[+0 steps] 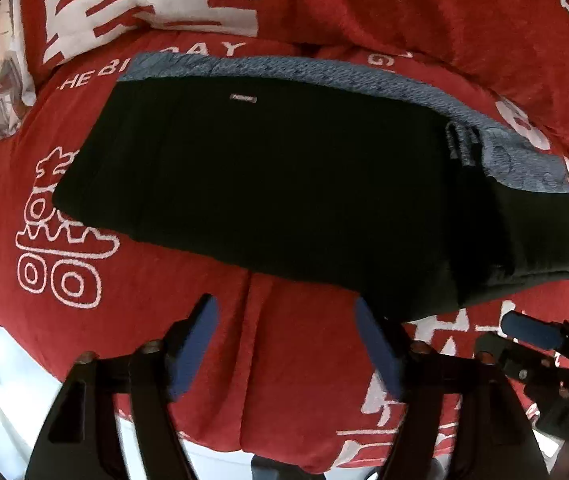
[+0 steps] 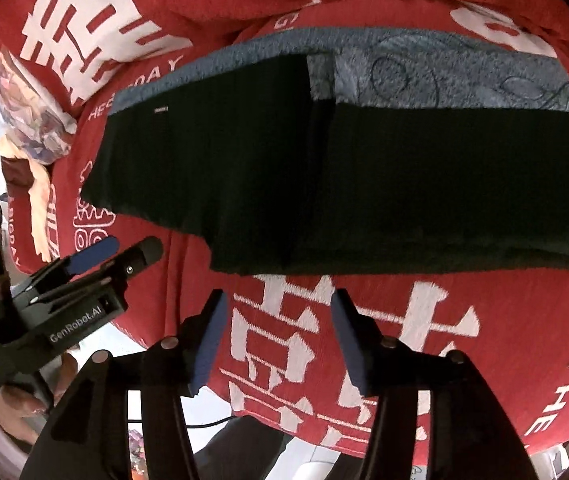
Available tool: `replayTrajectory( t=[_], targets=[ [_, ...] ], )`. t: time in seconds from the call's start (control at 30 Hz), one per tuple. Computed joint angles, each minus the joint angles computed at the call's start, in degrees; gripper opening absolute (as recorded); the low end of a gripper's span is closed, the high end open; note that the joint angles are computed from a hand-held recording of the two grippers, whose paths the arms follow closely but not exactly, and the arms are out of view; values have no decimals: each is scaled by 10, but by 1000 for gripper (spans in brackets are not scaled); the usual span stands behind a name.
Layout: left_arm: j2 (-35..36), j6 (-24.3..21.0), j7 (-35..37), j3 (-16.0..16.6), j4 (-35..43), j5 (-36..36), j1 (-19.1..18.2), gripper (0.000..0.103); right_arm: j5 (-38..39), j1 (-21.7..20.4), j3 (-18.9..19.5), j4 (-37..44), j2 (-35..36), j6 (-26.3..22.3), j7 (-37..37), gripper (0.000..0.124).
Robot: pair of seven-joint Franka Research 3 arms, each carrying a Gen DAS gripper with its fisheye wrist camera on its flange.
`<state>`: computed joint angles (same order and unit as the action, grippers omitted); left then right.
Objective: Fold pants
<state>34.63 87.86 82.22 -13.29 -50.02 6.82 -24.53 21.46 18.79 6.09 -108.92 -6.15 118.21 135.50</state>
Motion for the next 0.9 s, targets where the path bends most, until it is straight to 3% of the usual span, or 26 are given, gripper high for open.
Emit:
replayTrajectory(
  t=[0.33,0.43,0.53,0.9],
  targets=[
    [-25,18,-9,1,-43,1,15,93,-11,10,4,43,36,-15,-4,84],
    [-34,22,-8,0,-57,-1,22,93,-35,15,7,58,46,-18,-4,103],
    [-39,19,-10,0,-67,-4,28,93,-59,20,9,87,65,-39,-9,103],
    [-64,28,-13,-2,-120,-32,70,93,-34,34,8,137,112,-72,-22,103]
  ],
)
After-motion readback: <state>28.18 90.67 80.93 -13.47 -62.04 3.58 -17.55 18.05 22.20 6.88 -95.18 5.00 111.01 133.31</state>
